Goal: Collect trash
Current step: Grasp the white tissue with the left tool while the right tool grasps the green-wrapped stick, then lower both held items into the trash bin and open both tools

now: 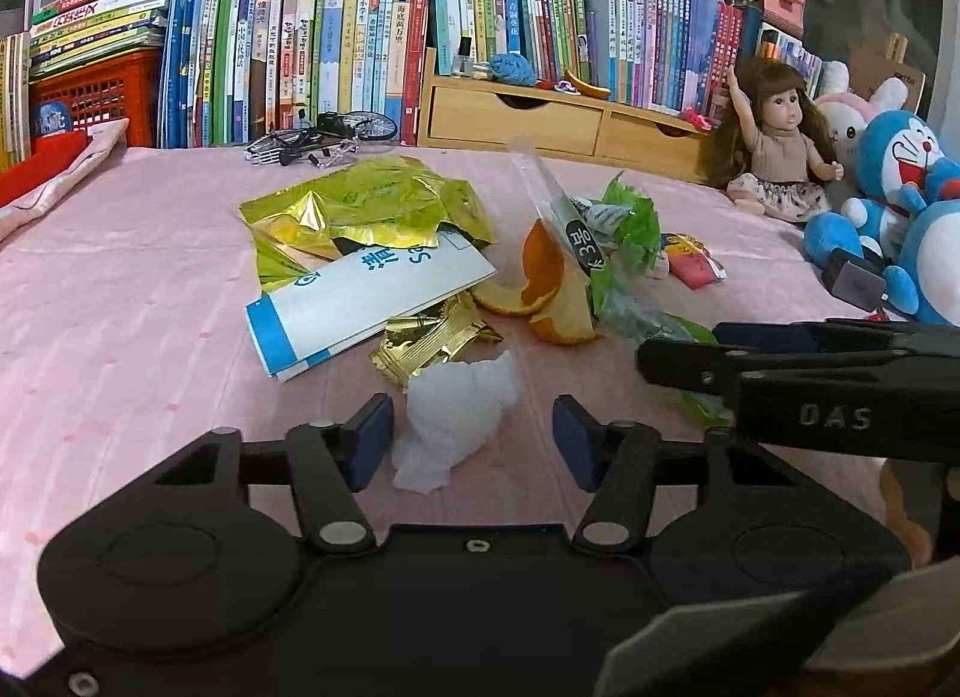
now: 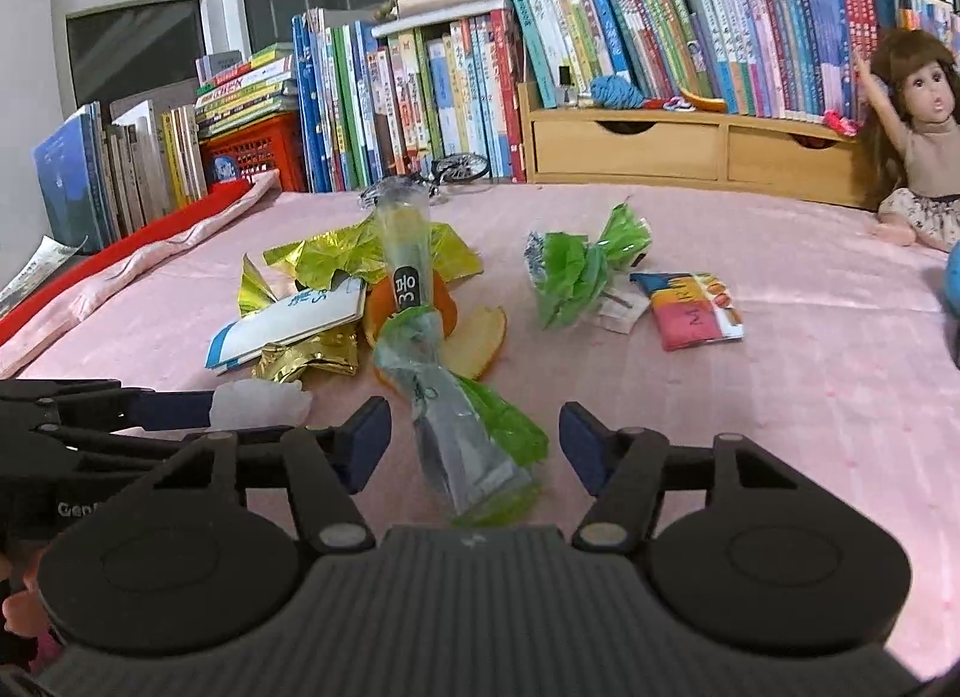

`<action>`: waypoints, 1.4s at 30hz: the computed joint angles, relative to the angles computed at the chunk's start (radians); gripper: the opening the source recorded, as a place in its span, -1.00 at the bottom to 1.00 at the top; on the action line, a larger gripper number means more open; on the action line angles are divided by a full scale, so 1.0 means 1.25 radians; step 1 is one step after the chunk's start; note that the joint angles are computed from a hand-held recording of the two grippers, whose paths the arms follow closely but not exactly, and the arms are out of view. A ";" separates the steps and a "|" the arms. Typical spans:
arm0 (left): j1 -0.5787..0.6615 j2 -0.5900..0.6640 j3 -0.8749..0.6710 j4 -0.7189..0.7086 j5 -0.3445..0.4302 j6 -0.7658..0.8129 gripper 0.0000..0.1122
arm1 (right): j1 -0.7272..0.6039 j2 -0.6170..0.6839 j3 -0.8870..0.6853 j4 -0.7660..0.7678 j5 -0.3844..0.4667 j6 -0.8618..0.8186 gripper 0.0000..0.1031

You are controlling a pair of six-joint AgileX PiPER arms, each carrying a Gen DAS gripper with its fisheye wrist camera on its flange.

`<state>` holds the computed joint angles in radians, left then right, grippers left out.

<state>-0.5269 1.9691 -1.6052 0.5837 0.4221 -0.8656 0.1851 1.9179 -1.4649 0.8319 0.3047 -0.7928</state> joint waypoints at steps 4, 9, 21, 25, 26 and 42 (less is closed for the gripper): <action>-0.003 0.007 -0.005 0.025 -0.003 -0.024 -0.25 | 0.008 0.016 -0.020 -0.039 0.005 0.040 0.19; -0.004 0.002 -0.003 0.024 0.000 -0.033 -0.51 | 0.012 0.009 -0.009 -0.020 -0.001 0.029 -0.08; -0.027 -0.089 0.104 0.135 -0.024 -0.159 -0.53 | 0.016 -0.090 0.116 0.183 -0.047 -0.181 -0.33; -0.044 -0.143 0.166 0.207 -0.031 -0.250 -0.53 | 0.008 -0.143 0.178 0.309 -0.032 -0.310 -0.33; -0.049 -0.156 0.183 0.228 -0.032 -0.277 -0.53 | 0.007 -0.159 0.197 0.334 -0.028 -0.340 -0.33; -0.128 -0.400 0.426 0.218 -0.001 -0.372 -0.53 | -0.031 -0.439 0.489 0.337 0.107 -0.405 -0.33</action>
